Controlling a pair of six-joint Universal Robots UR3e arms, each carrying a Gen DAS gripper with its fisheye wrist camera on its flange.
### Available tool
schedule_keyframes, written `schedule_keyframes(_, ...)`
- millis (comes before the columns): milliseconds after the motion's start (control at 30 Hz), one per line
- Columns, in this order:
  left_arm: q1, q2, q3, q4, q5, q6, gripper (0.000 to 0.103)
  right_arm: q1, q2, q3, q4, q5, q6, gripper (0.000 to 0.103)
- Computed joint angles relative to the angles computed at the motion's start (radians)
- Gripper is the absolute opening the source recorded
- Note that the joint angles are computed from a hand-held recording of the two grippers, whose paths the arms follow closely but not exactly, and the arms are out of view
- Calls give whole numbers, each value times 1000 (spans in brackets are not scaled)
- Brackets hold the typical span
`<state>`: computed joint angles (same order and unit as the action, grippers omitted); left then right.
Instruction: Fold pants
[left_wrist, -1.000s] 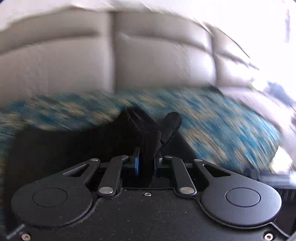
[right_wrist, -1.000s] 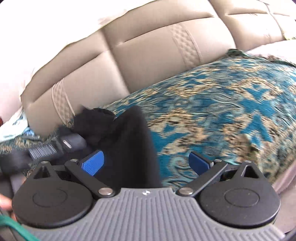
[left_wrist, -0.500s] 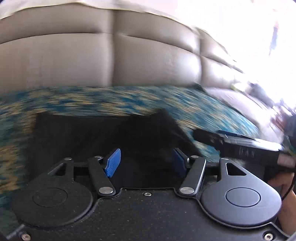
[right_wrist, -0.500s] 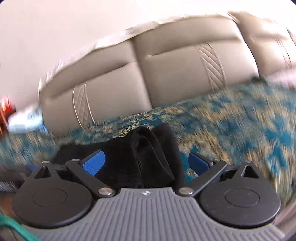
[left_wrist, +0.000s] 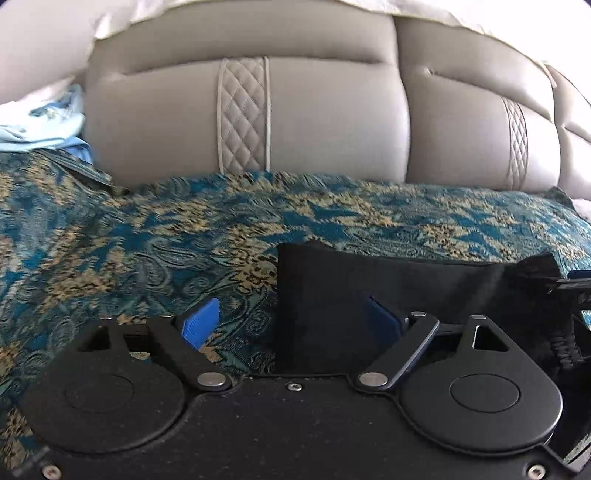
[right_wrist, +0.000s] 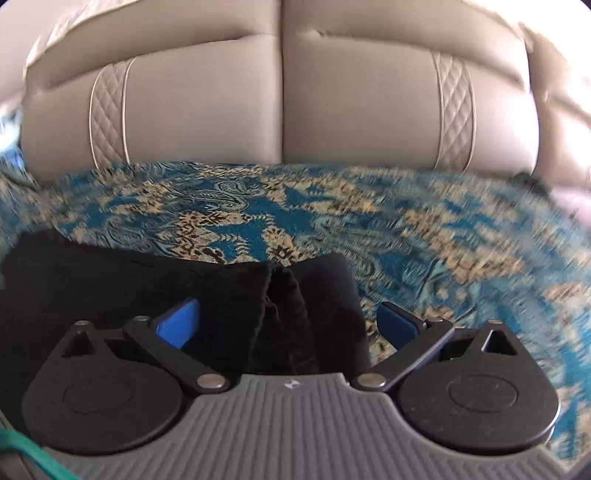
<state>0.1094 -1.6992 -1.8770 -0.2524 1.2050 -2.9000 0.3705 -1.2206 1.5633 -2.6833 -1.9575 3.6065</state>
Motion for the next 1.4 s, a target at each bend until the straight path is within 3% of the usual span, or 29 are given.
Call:
schedule_keyframes(167,32,-97,93,-86,-87,24,90,-135,-114,171,-74,239,-18,103)
schedule_keyframes(333,116,-147,147,-183,-299,-14,90,-173,-151,235,-133,339,-86,85)
schedule_keyframes(433,91,-189,244,-260,-251,-62,92,-161,-147,275,-215,335,-66,81)
schedule_keyframes(533,75,-195,234,-222,-197,-55,93,-161,-152,303,-265,343,-48,76)
schedule_keyframes(700,70,-156,178,-209,-183,48,98,-155,-155,327,-308,344,-34,71)
schedule_keyframes(933,76,-143,142,-176,-197,51,100,-159,-157,335,-324,352,-28,68)
schedule_keyframes(1067,100,-132,137,-205,-243,49,100,-154,-159,343,-334,349,-20,66)
schedule_keyframes(1167,143,-120,149,-301,-345,83,100,-150,-158,342,-336,347,-11,64)
schedule_keyframes(1300,194,-116,164,-422,-467,125,94,-145,-153,342,-346,341,-1,63)
schedule_keyframes(1400,208,-126,170,-431,-495,114,86,-149,-147,339,-352,347,-4,62)
